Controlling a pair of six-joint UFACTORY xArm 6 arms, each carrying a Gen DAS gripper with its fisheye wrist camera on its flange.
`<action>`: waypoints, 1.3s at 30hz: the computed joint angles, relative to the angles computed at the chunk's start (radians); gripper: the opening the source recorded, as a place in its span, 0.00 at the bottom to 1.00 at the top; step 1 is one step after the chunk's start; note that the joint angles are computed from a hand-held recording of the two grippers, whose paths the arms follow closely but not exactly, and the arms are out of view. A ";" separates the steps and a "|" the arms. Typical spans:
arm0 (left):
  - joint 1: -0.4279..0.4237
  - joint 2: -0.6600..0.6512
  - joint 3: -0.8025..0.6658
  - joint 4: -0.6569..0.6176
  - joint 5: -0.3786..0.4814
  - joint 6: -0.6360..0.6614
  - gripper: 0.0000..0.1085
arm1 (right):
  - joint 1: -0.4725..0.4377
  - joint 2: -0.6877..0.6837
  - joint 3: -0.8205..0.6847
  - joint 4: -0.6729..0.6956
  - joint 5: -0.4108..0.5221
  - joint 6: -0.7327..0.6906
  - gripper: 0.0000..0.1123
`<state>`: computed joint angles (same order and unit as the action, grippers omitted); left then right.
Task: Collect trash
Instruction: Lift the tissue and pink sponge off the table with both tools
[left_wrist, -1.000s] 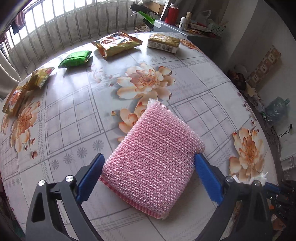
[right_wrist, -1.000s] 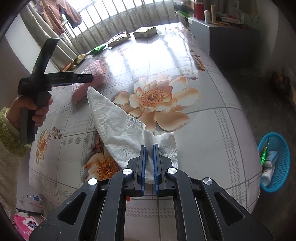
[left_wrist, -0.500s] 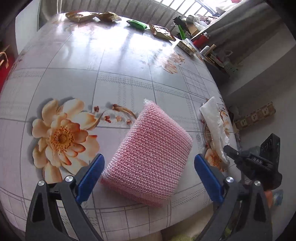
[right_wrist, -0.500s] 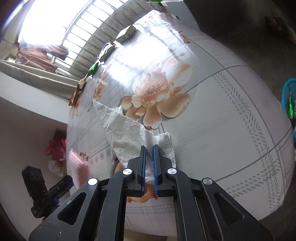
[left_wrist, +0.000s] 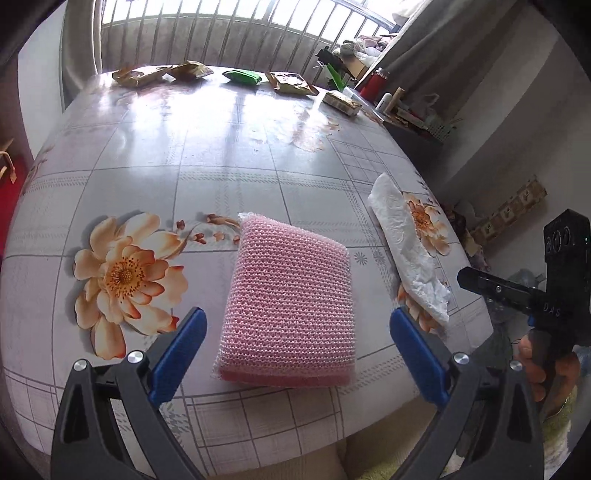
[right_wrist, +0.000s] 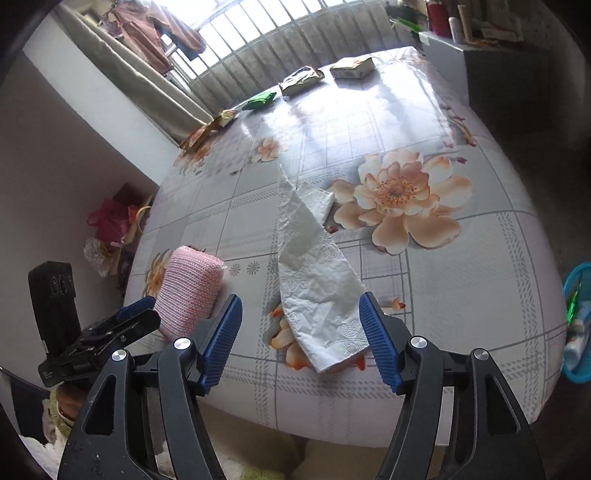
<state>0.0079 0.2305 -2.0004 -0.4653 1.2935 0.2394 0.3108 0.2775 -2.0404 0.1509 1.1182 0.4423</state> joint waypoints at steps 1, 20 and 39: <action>-0.008 -0.003 0.009 0.008 -0.012 0.015 0.89 | 0.013 0.041 -0.062 -0.038 0.035 -0.014 0.57; -0.114 0.027 0.052 0.308 -0.139 0.007 0.90 | 0.090 0.284 -0.376 -0.341 0.194 -0.038 0.47; -0.152 -0.058 0.172 0.352 -0.225 -0.005 0.74 | 0.069 0.210 -0.277 -0.306 0.180 0.049 0.03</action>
<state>-0.1438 0.1729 -1.8283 -0.1133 1.0682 0.2342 0.3798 0.4874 -2.3170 -0.1553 1.2986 0.4916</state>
